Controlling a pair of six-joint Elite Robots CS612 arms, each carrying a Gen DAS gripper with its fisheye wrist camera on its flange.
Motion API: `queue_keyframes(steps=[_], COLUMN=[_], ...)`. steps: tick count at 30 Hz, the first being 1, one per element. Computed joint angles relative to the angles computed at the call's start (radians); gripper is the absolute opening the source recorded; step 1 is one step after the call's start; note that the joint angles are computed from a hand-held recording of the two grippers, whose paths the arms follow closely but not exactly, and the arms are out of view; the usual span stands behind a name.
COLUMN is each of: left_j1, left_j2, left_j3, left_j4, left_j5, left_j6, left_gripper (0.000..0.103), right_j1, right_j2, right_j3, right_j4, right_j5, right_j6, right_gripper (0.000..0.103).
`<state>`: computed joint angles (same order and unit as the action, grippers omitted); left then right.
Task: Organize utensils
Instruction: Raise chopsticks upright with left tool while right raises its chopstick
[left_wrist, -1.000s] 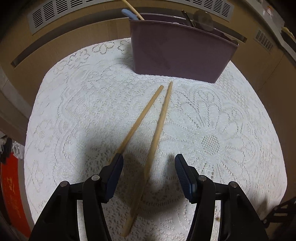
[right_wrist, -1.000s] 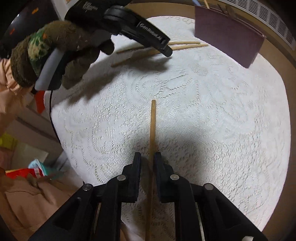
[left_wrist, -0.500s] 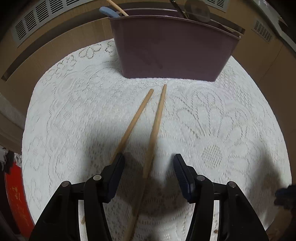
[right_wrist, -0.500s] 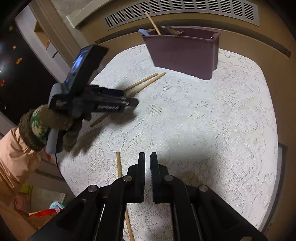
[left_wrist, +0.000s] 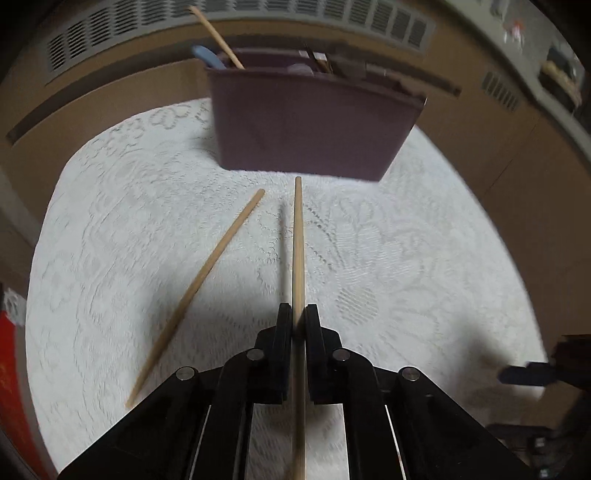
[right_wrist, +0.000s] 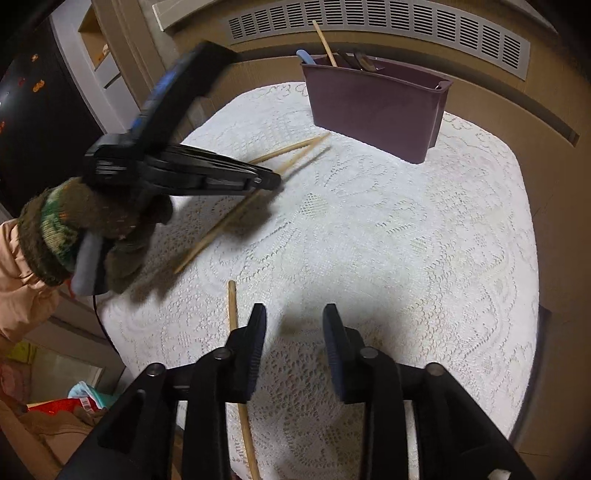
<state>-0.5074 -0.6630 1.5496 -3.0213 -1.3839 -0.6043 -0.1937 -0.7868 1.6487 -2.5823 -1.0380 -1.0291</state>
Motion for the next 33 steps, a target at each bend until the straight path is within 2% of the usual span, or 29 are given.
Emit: queue_keyframes(steps=[1, 6, 10, 14, 16, 17, 19, 23, 30, 33], left_j1=[-0.003, -0.024, -0.034, -0.045, -0.048, -0.051, -0.058, -0.07, -0.083, -0.085], left_j2=[-0.015, -0.074, -0.096, -0.104, -0.105, -0.106, -0.107, -0.106, -0.1, -0.107], left_j3=[0.032, 0.156, 0.208, 0.24, 0.251, 0.257, 0.267, 0.284, 0.294, 0.288], left_j4=[-0.046, -0.22, -0.325, -0.408, -0.434, -0.443, -0.461, -0.497, -0.55, -0.578], left_j5=[0.003, 0.076, 0.121, 0.172, 0.174, 0.178, 0.193, 0.202, 0.2, 0.207], left_j6=[-0.022, -0.089, -0.134, -0.165, -0.177, -0.181, -0.186, -0.199, -0.232, -0.213], left_gripper=[0.007, 0.007, 0.007, 0.007, 0.007, 0.007, 0.007, 0.007, 0.007, 0.007], right_j1=[0.0, 0.015, 0.038, 0.062, 0.069, 0.071, 0.065, 0.027, -0.023, -0.036], right_j2=[0.002, -0.001, 0.001, 0.008, 0.008, 0.006, 0.0, -0.017, -0.05, -0.055], right_j3=[-0.002, 0.011, 0.024, 0.056, 0.062, 0.059, 0.057, 0.031, 0.038, 0.033], right_j4=[0.008, 0.082, 0.096, -0.046, -0.083, -0.076, -0.06, 0.019, -0.046, -0.097], right_j5=[-0.002, -0.045, -0.083, -0.133, -0.16, -0.164, -0.147, -0.026, 0.132, 0.202], right_j6=[-0.006, -0.103, -0.154, -0.158, -0.163, -0.158, -0.143, -0.065, 0.039, 0.101], right_gripper=[0.047, 0.046, 0.032, 0.023, 0.006, 0.006, 0.006, 0.006, 0.006, 0.006])
